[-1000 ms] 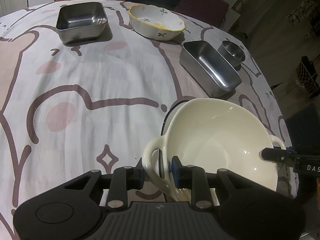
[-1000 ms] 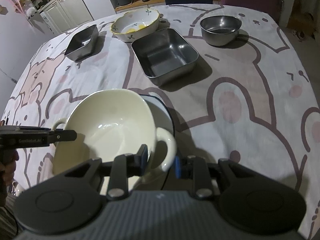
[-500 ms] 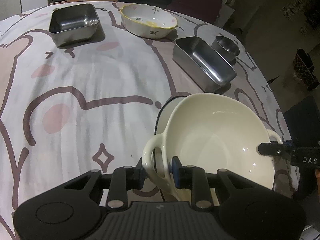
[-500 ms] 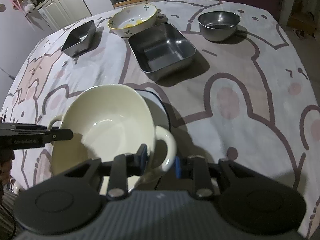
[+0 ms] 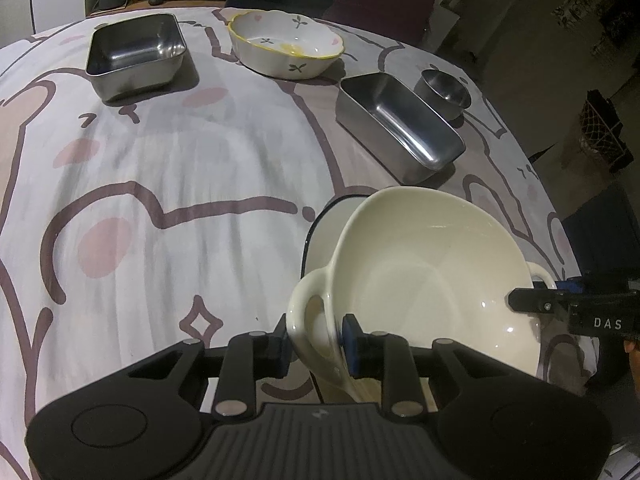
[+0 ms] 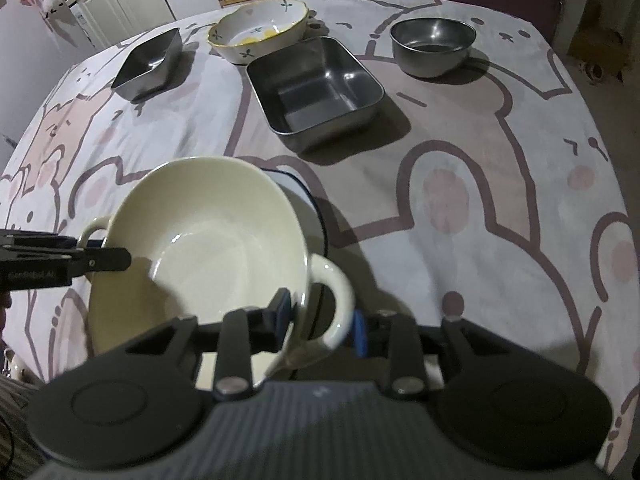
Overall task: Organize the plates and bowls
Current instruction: 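Carry the cream bowl with both tools and lower it onto the white plate, then open both tools to release the cream bowl rim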
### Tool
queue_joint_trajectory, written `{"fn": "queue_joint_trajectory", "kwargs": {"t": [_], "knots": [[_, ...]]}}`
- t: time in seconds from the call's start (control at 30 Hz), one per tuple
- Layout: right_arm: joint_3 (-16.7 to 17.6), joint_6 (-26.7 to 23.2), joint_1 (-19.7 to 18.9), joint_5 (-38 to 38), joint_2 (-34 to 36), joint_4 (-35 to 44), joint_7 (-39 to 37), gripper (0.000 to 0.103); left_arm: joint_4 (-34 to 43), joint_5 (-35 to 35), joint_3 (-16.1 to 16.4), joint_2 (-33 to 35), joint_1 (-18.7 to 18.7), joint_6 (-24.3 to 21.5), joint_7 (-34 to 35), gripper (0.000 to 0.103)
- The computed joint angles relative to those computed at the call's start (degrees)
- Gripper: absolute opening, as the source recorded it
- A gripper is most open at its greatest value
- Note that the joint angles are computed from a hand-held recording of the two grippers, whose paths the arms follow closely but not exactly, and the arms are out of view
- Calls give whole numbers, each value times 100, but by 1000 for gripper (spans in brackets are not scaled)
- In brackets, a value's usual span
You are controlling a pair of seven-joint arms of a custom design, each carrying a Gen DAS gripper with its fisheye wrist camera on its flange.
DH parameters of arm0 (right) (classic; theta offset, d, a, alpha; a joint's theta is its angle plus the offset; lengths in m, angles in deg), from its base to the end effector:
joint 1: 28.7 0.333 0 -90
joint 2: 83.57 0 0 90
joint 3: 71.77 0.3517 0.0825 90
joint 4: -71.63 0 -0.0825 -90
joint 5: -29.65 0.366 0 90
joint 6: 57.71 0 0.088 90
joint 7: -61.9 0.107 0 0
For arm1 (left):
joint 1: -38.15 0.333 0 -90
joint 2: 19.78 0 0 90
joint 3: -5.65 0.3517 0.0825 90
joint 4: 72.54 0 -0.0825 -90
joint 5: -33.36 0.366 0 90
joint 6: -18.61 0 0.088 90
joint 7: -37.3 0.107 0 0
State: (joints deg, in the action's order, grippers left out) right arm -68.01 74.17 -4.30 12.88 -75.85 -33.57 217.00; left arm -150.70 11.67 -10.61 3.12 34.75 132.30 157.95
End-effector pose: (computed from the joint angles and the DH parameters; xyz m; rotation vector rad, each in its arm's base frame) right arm 0.5474 0.2838 0.5322 -1.4377 2.3884 -0.3250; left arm 0.6598 -0.2176 0.5660 1.1938 -2.6710 0.7618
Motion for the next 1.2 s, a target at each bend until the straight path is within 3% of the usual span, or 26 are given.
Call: {"fn": "queue_joint_trajectory", "kwargs": {"t": [0.7,0.73,0.8,0.93,1.0,1.07,1.17,1.2], "knots": [[-17,248,-58,203,-13,-165,27,39,153,53,-4,54,-11,-171,56,27],[-19,265,-53,179,-19,-177,45,40,162,48,-8,60,-5,-190,75,27],[-24,379,-61,173,-62,-250,84,57,184,50,-6,68,6,-226,101,29],[-15,481,-68,93,-108,-316,181,66,231,2,-11,76,55,-330,177,53],[-1,438,-60,66,-104,-286,179,79,213,-27,-7,45,79,-343,220,62],[8,357,-26,-59,-107,-241,225,87,219,-51,-2,30,95,-363,259,82],[24,271,32,-315,-142,-204,351,102,175,-164,-6,-43,146,-365,344,93],[32,210,50,-402,-157,-186,392,102,171,-208,-8,-70,163,-380,375,96]]}}
